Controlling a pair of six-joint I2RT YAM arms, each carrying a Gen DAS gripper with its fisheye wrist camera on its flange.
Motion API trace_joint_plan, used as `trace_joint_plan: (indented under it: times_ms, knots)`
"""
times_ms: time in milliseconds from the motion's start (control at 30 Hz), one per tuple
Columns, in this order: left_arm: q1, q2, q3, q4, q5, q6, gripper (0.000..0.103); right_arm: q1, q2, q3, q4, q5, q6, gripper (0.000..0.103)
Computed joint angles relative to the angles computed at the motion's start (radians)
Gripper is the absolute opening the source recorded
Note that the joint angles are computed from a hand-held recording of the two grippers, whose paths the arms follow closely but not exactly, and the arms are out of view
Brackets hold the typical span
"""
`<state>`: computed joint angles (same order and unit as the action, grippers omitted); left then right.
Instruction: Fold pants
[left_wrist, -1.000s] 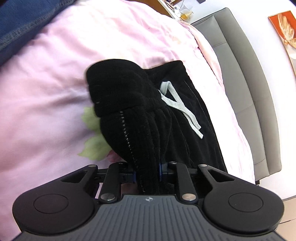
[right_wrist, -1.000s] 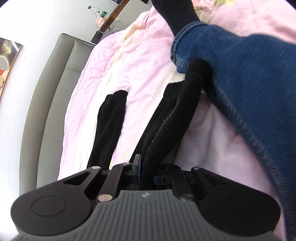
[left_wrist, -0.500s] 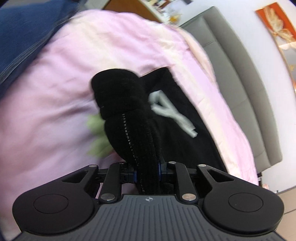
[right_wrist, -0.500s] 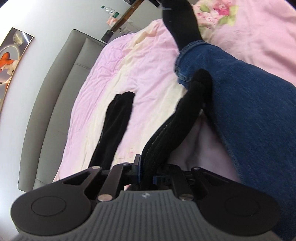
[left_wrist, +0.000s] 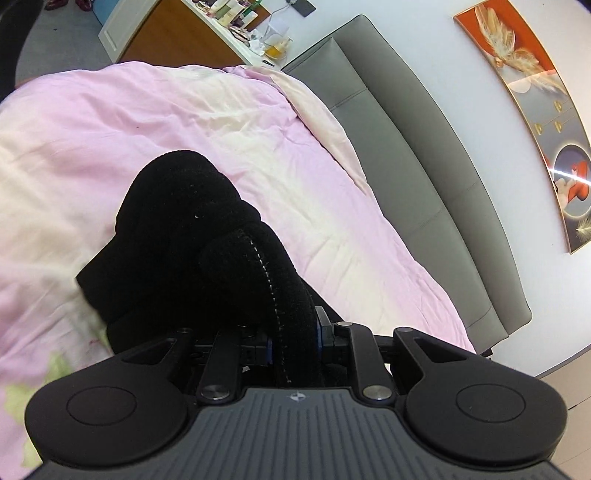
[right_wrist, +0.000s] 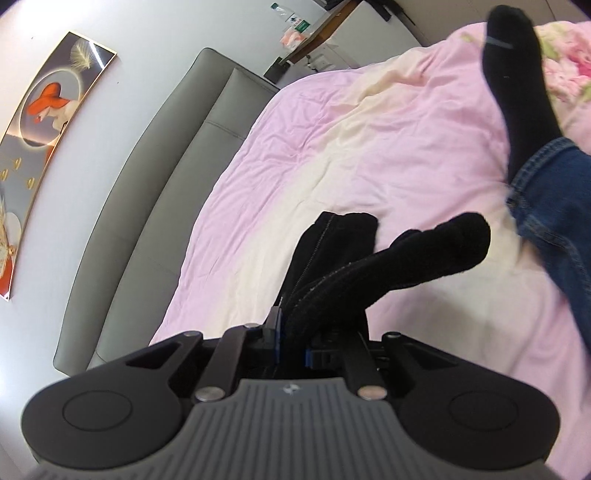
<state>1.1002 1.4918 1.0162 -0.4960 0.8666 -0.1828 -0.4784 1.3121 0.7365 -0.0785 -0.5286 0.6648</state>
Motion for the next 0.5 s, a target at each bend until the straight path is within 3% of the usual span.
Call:
trace_joint_plan:
  times_ms: [67, 300, 500]
  knots:
    - [-0.047, 0.050, 0.024, 0.061, -0.027, -0.046, 0.022, 0.052, 0.057, 0.034, 0.041, 0.042, 0.000, 0.007]
    - [-0.136, 0.292, 0.199, 0.093, -0.055, -0.102, 0.022, 0.155, 0.307, 0.211, 0.109, 0.112, 0.037, 0.007]
    - [-0.238, 0.469, 0.408, 0.097, -0.125, -0.214, 0.023, 0.233, 0.572, 0.516, 0.058, 0.138, 0.119, 0.007]
